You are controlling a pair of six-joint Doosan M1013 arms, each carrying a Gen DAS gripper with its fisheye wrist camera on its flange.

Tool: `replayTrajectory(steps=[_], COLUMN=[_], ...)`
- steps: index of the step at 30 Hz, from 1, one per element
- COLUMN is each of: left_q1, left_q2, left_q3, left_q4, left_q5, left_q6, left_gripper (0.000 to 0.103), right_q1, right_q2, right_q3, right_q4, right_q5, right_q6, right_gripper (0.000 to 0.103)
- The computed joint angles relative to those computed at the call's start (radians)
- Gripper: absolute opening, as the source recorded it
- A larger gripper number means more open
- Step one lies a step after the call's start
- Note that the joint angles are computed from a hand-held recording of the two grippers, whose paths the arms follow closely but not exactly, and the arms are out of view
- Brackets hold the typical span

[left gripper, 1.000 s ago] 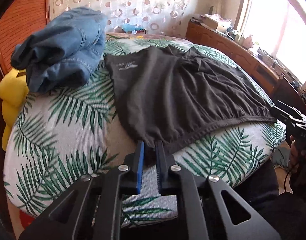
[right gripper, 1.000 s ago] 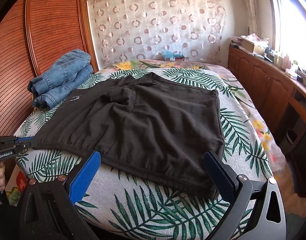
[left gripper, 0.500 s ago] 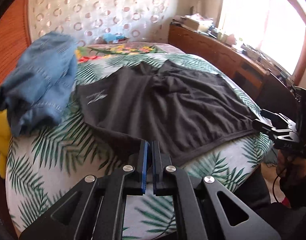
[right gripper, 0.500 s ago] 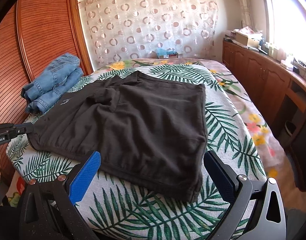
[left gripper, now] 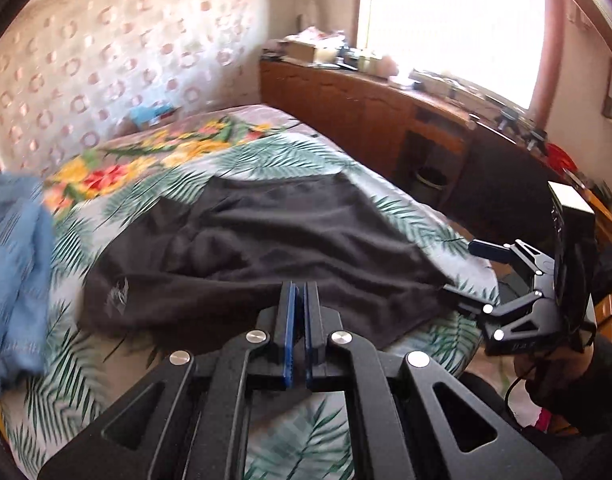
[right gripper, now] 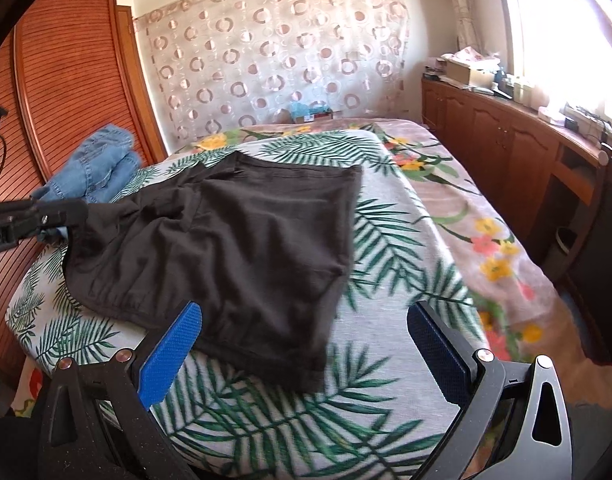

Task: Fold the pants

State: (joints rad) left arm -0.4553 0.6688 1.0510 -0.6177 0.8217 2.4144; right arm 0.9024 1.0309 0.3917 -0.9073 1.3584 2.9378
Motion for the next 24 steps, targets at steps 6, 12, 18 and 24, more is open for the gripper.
replayTrajectory(steps=[6,12,18,24], left_q1=[-0.030,-0.038,-0.027,0.000], left_q2=[0.030,0.027,0.013,-0.008], left_q3=[-0.066,-0.064,-0.033,0.011], left_q4=[-0.011,0.020,0.083,0.053], left_q5=[0.064,0.052,-0.003,-0.038], left_q6=[0.012,-0.018,-0.094,-0.063], left_gripper=[0.004,0.005,0.027,0.049], right_q1=[0.011,0.019,0.019,0.013], right_q2=[0.010,0.064,0.071,0.141], right_q3=[-0.019,-0.126,-0.142,-0.289], right_q4=[-0.011,-0.010,-0.006,0.009], right_q5=[0.034,0.071,0.064,0.092], right_q6=[0.024,-0.001,-0.018,-0.109], right_gripper=[0.103,0.103,0.103,0.103])
